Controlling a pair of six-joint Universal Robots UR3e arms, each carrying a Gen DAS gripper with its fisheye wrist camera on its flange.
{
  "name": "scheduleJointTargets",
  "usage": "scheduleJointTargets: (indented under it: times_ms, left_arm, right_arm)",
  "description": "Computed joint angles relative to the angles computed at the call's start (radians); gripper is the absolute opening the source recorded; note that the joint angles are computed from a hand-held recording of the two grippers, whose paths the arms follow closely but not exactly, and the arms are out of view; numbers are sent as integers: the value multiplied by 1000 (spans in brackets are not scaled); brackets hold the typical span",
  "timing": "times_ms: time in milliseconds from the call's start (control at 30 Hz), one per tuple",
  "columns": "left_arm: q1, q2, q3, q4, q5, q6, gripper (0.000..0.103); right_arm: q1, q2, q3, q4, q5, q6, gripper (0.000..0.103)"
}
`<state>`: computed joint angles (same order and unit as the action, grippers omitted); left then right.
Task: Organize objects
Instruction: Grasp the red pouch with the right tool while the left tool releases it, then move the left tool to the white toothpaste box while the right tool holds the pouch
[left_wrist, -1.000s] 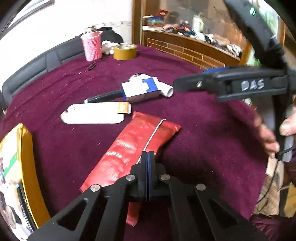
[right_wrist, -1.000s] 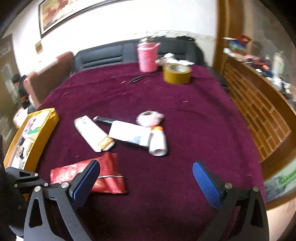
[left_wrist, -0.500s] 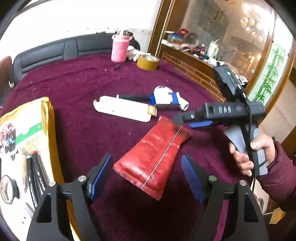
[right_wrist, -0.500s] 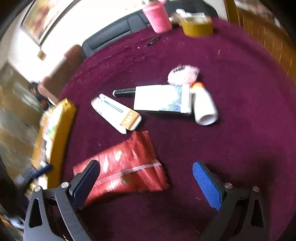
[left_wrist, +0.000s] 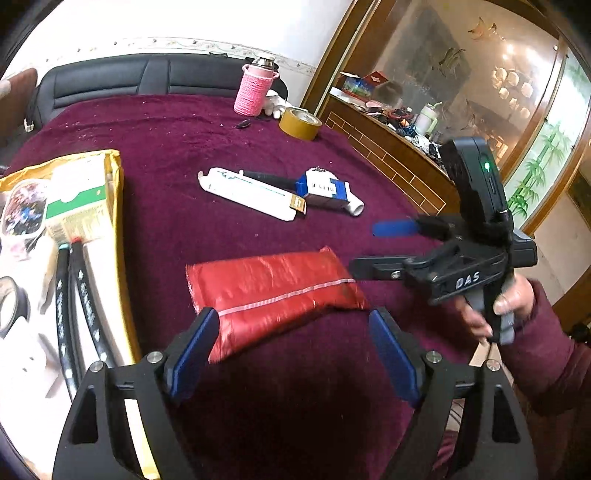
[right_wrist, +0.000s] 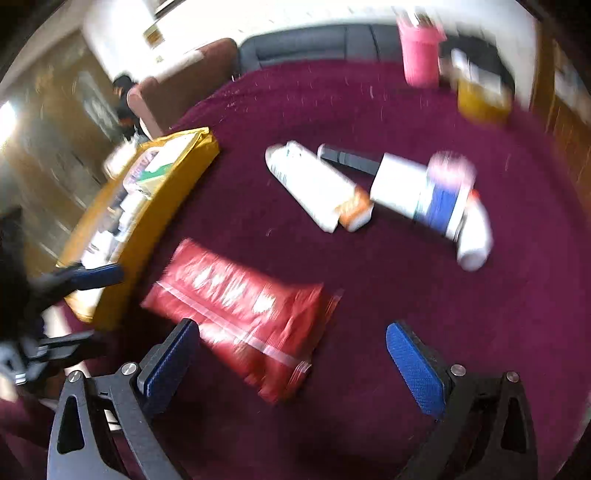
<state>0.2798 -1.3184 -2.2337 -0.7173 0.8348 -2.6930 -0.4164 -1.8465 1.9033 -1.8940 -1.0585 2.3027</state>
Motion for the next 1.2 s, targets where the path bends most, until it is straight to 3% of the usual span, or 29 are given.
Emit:
scheduleJointTargets:
  times_ms: [67,167,233,333,433,500,700,800,933,1067,1200]
  left_arm:
    - [41,69,-26,-69,-22,46,82]
    - [121,186,-58,-183,-44,113,82]
    - [180,250,-66,-270,-67,159,82]
    - [235,300,-59,-334,-73,173,83]
    - [235,274,-35,-318,-67,144,83]
    - [195,206,-6,-255,-52,88,83]
    - [-104,-197,231,64,150,-234,84]
    - [-201,-411,421,87,230,-388,84]
    - [-295,-692,723,130,358,-595,84]
    - [-361,-919,1091,53,475,-585,84]
    - [-372,-1159,1510,-177,398,-410,89]
  right_arm:
    - [99,-2,5,-60,-41,-34,103]
    - [309,48,56,-278,-194,-89,103]
    - [393,112,48,-322,-238,-106,103]
    - [423,206,-4,-290,-244,-95,102]
    - [370,231,-80,-173,-205,0,85]
    - [302,185,-71,-123,-189,22,66]
    - [-21,-15,53,1,-113,-35,63]
    - [-193,-127,127,55,-77,-100,63]
    - [-293,-82,155,42,-6,-134,64]
    - [-303,-96,188,17,16,-140,66]
    - [-330,-123,216,14,35,-171,70]
